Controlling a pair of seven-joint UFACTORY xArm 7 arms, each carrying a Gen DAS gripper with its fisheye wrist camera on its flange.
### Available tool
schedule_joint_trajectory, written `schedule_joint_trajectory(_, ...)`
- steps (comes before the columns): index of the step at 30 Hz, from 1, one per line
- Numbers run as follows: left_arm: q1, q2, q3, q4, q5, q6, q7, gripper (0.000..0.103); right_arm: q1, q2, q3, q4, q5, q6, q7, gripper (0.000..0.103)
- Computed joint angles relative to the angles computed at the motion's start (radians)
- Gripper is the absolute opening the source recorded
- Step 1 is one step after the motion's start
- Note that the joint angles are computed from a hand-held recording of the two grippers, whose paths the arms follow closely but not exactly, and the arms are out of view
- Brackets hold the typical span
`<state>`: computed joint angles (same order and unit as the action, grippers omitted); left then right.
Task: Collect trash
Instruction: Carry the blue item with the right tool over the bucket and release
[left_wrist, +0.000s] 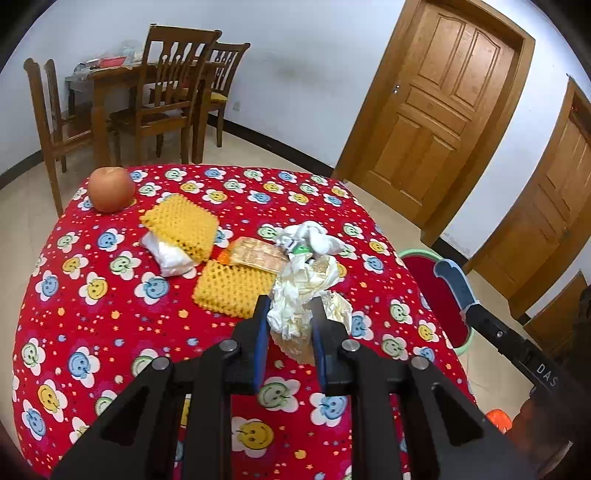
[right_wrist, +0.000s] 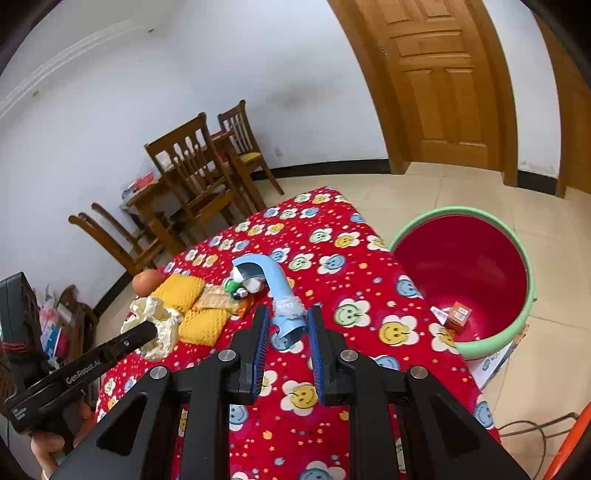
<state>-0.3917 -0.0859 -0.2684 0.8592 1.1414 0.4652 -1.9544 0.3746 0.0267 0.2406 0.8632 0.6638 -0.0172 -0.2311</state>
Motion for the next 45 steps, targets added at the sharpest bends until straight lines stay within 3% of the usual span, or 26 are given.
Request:
schedule_joint_trajectory(16, -0.066, 0.118, 0.034, 0.134, -0.037, 0.017, 0.091, 0.021, -0.005, -0.024, -0.04, -0.01, 0.285, -0.02, -0.213, 0.021)
schedule_joint_trajectory(31, -0.16, 0.266, 0.107, 0.302, -0.085, -0.001, 0.21, 0.021, -0.036, -0.025, -0.088, -0.016, 0.386, -0.02, -0.263, 0.021)
schedule_joint_trajectory(38, -0.199, 0.34, 0.152, 0.373, -0.131, -0.031, 0.27, 0.021, -0.093, 0.004, -0.084, -0.013, 0.315, -0.022, -0.187, 0.021)
schedule_joint_trajectory(42, -0.219, 0.386, 0.171, 0.422, -0.181, -0.036, 0.337, 0.021, -0.127, 0.022, -0.08, -0.017, 0.223, -0.025, -0.091, 0.021)
schedule_joint_trajectory(45, -0.234, 0.423, 0.189, 0.458, -0.22, -0.048, 0.384, 0.02, -0.14, 0.042, -0.102, -0.023, 0.089, -0.024, 0.041, 0.021)
